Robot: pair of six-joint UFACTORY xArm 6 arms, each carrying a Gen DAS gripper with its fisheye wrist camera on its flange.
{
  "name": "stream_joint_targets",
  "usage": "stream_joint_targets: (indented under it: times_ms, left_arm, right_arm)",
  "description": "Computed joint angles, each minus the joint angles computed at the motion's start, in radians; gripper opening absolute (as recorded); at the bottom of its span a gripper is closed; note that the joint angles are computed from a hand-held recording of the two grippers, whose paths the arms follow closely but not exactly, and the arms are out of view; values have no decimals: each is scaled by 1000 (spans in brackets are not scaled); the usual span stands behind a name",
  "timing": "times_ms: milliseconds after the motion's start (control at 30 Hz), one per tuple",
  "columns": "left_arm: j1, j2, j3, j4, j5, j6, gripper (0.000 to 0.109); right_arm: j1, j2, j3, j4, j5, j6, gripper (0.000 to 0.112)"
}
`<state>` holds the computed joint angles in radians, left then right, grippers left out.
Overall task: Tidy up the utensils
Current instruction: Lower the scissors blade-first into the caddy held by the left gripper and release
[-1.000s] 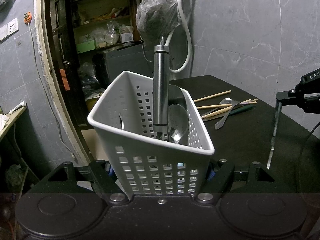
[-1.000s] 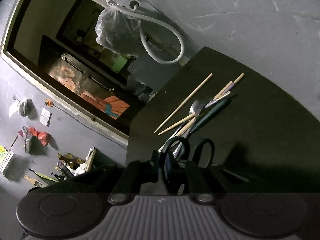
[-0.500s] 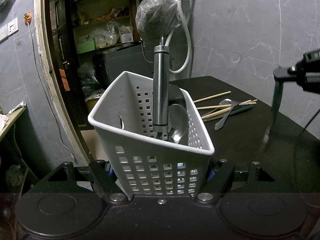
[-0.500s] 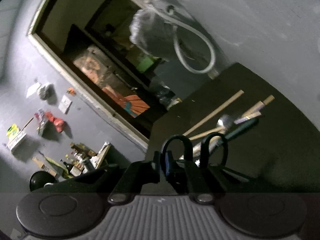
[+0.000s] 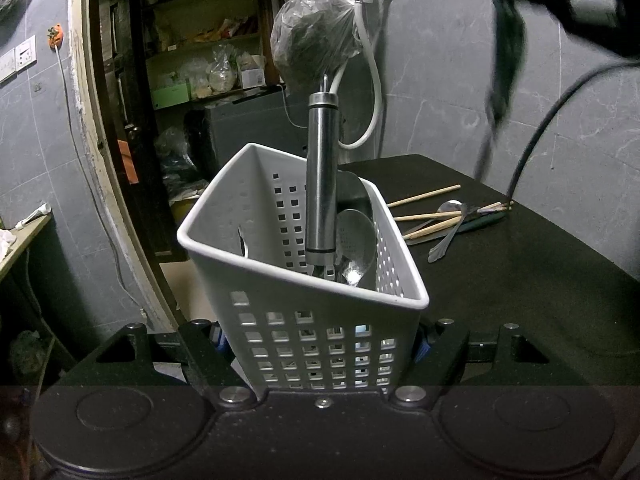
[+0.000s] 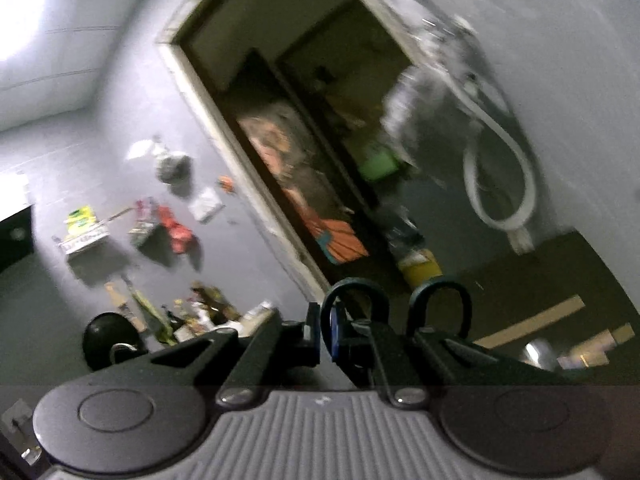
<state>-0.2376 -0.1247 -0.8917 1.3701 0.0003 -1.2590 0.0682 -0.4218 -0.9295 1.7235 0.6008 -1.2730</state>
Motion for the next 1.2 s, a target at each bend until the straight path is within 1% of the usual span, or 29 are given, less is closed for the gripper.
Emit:
stream_joint_targets:
  times_ms: [233,333,533,933,1133,1200]
  left_arm:
    - [-2,1,-3,3,3,-5,78]
    - [-7,1,-6,0,7,-5,78]
    - [-6,5,-12,21,6,-25,78]
    - [0,3,-10,50,-4,-48,78]
    - [2,5,-13,55,-7,-51,78]
    - [2,6,-13,55,-7,-51,78]
  right_arm:
    - [43,53,-131,-2,142,-63,6]
    - [68,88,-170,6,181,-80,6]
    - [139,138,-194,-43,160,-75,6]
    - [240,156,-146,-272,60,9,7]
    - [291,161,-130,-435,12,114,11]
    - [298,161,-125,-498,10,165,16]
